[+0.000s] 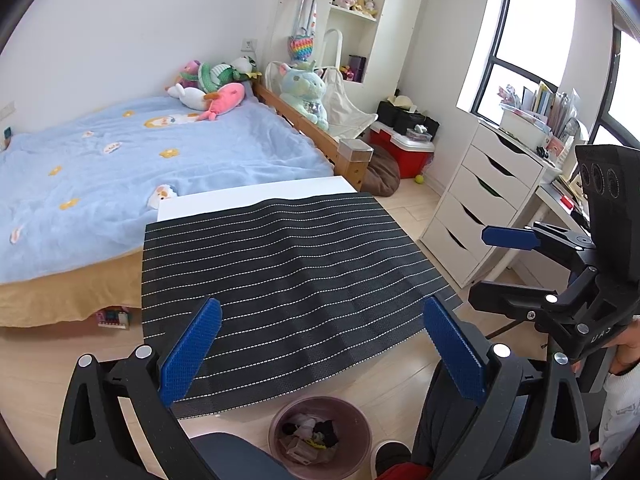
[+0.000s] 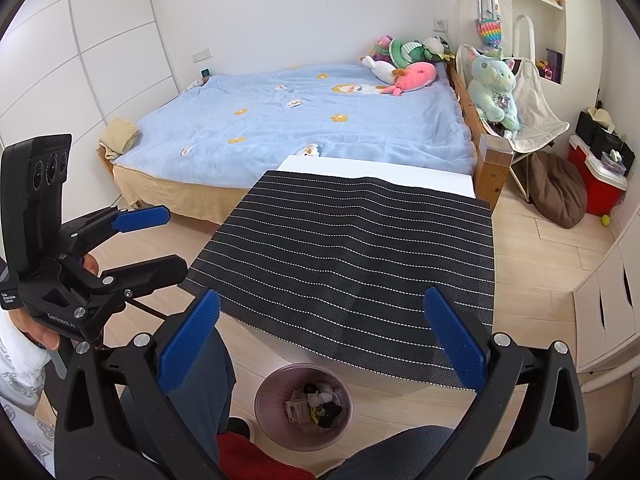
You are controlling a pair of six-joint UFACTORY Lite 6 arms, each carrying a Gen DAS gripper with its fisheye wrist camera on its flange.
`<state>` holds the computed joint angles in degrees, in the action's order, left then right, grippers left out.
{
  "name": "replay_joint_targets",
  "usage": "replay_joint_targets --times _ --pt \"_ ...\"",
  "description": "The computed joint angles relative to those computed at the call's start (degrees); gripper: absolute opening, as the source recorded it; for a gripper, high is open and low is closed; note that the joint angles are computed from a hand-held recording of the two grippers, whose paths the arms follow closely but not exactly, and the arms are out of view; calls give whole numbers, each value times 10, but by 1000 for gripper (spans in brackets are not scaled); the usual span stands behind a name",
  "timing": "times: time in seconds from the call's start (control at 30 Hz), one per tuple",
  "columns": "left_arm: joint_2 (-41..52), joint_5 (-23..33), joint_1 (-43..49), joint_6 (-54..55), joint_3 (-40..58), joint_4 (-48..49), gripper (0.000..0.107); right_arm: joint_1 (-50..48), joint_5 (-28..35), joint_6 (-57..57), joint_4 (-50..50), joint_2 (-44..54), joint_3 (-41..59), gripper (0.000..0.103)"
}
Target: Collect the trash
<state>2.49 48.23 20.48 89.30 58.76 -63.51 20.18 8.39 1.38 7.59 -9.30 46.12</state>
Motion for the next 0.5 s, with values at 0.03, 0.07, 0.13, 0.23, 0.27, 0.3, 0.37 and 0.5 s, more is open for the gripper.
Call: replay_joint_targets --times 0.03,0.07,0.13,0.23,0.27,0.3,0.37,0.5 --pt "1 1 0 0 1 1 97 0 0 0 0 0 1 100" --pt "-1 1 0 0 0 1 97 -1 -1 -11 10 -1 -2 100" --pt "-2 -1 -2 -1 -1 3 97 0 3 -1 2 -3 0 100" --pt "-1 0 -2 -1 1 2 97 1 5 5 -4 -4 2 100" --pt "-2 -3 -3 0 0 1 97 0 5 0 -1 -6 0 100" --pt "-4 -9 -6 -1 -1 3 97 1 5 4 -4 -5 1 100" --pt "-8 -21 -12 -7 -4 10 97 0 5 5 -5 -5 0 100" --pt "1 -24 -11 -15 6 13 97 0 8 6 -6 -5 4 100"
